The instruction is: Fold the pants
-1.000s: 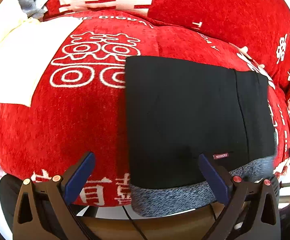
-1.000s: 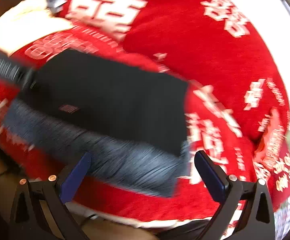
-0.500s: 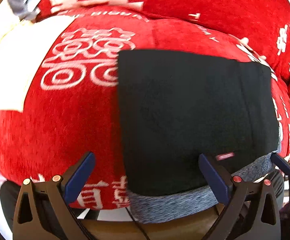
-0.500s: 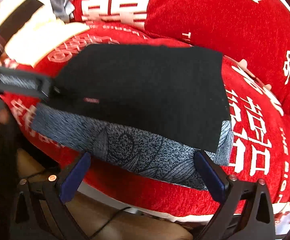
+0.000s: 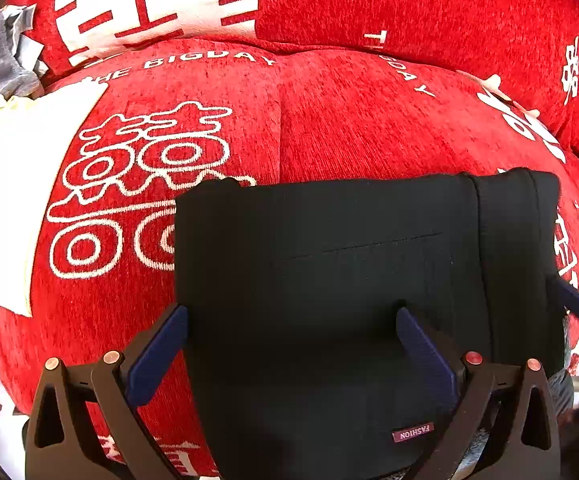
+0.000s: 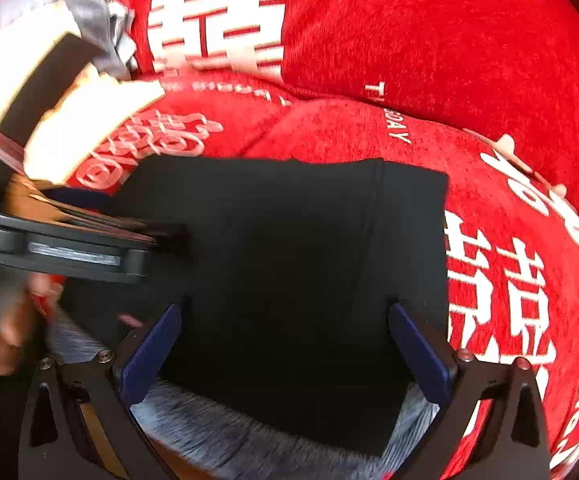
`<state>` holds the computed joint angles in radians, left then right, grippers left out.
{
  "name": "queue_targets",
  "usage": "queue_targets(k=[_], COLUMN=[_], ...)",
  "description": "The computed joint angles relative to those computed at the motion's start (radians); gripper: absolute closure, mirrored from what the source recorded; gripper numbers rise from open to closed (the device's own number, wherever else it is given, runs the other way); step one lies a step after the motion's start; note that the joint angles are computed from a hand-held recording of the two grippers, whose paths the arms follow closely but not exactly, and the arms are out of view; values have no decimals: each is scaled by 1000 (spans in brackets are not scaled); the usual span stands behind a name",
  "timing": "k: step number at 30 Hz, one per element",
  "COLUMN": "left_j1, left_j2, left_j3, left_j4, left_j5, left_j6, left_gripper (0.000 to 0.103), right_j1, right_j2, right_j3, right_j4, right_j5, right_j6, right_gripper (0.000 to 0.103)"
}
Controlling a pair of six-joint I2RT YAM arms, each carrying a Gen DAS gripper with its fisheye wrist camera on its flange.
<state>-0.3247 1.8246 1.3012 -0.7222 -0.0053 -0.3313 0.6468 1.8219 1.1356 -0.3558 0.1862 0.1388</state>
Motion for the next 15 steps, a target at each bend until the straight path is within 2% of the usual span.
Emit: queue_targets(k=[6, 8, 10, 13, 15], left_j1=[11, 12, 9, 18, 23], left_j2=[-8, -6, -4, 2, 2], left_j3=[-9, -6, -3, 0, 1], left_j4=[2, -1, -6, -9, -11], left_j5=[11, 12, 6, 16, 25], left_j6=[17, 17, 16, 8, 16], left_gripper=[0, 0, 0, 0, 0], right_j1=[-19, -17, -34, -77, -77], right_j2=[28, 79, 155, 179, 162], right_j3=[112, 175, 259, 274, 255], right_j4=[-55, -86, -139, -143, -140], right_j5=[17, 46, 27, -63, -47], right_j6=[-96, -173, -223, -195, -160], right_gripper=[0, 0, 0, 0, 0])
